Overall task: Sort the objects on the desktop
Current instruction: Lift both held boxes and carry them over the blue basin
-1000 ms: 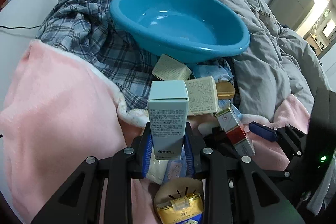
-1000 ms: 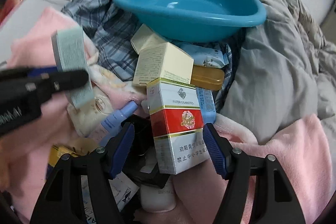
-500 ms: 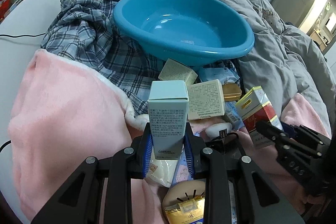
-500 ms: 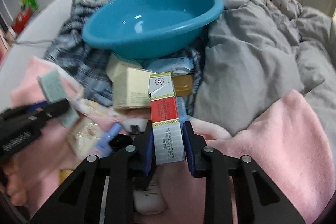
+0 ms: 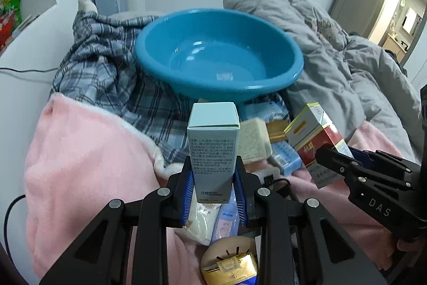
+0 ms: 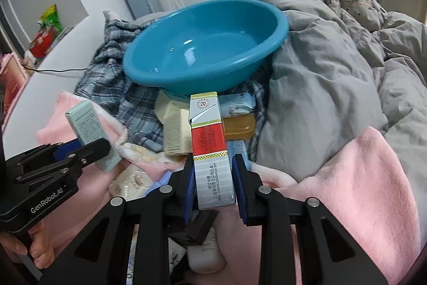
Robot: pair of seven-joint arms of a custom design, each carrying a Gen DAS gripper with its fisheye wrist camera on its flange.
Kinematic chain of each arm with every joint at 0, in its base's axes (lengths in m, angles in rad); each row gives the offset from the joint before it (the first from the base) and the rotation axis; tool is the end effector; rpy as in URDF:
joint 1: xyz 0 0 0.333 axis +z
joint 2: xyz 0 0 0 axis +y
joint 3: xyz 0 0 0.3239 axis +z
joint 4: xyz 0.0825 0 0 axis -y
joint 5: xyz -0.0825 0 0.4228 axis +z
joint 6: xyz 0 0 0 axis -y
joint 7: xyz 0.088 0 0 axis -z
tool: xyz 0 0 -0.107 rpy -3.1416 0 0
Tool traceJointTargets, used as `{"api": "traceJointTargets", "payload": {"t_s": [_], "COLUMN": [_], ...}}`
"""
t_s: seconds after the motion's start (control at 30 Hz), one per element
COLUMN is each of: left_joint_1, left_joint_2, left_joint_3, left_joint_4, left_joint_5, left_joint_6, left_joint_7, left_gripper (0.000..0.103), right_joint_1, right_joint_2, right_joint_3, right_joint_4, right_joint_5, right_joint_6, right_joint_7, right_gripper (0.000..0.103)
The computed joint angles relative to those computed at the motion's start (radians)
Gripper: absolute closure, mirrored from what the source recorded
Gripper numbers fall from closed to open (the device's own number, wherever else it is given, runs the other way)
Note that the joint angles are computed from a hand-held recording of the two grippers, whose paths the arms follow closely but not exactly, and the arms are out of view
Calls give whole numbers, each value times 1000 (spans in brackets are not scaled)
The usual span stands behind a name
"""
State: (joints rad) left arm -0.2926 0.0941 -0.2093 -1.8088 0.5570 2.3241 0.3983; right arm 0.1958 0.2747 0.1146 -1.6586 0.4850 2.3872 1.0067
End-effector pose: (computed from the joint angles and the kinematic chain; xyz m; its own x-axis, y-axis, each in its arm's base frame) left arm 0.5885 -0.3071 0.5299 0.3345 -0.9363 0.1074 -0.7511 -0.3336 -0.5697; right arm 0.6848 0.2157 0.4943 0.5883 -0.7824 -0.2041 -0.7326 -0.4089 -0.5441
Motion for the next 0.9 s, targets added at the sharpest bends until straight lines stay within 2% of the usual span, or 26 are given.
{"api": "traceJointTargets", "payload": {"t_s": [0.13, 0.37, 0.57, 0.7, 0.8, 0.9], "left_joint_1": [-6, -11, -12, -15, -13, -21], "left_joint_2": [1, 4, 9, 20, 7, 12], "left_joint_3": [1, 4, 10, 15, 21, 21], "left_joint_4": [16, 57, 102, 158, 177, 217], "left_joint_5": [39, 105, 174, 230, 268, 346], "left_joint_6": [-13, -52, -73, -106, -90, -125], "left_joint_7": [-15, -15, -11, -27, -74, -93], "left_gripper": [74, 74, 74, 74, 74, 74], "right_joint_1": [2, 1, 5, 8, 11, 3], "right_joint_2": [-18, -15, 3, 15, 22, 33], "right_joint_3": [6, 4, 12, 20, 22, 33], "right_joint_4": [-3, 51, 109, 152, 183, 221], "right_joint_5": [14, 27, 24, 29, 30, 61], "right_joint_6": [36, 27, 53, 81, 112, 116], "right_joint_7": [-23, -26, -56, -84, -71, -84], "right_gripper": [78, 78, 78, 78, 78, 78]}}
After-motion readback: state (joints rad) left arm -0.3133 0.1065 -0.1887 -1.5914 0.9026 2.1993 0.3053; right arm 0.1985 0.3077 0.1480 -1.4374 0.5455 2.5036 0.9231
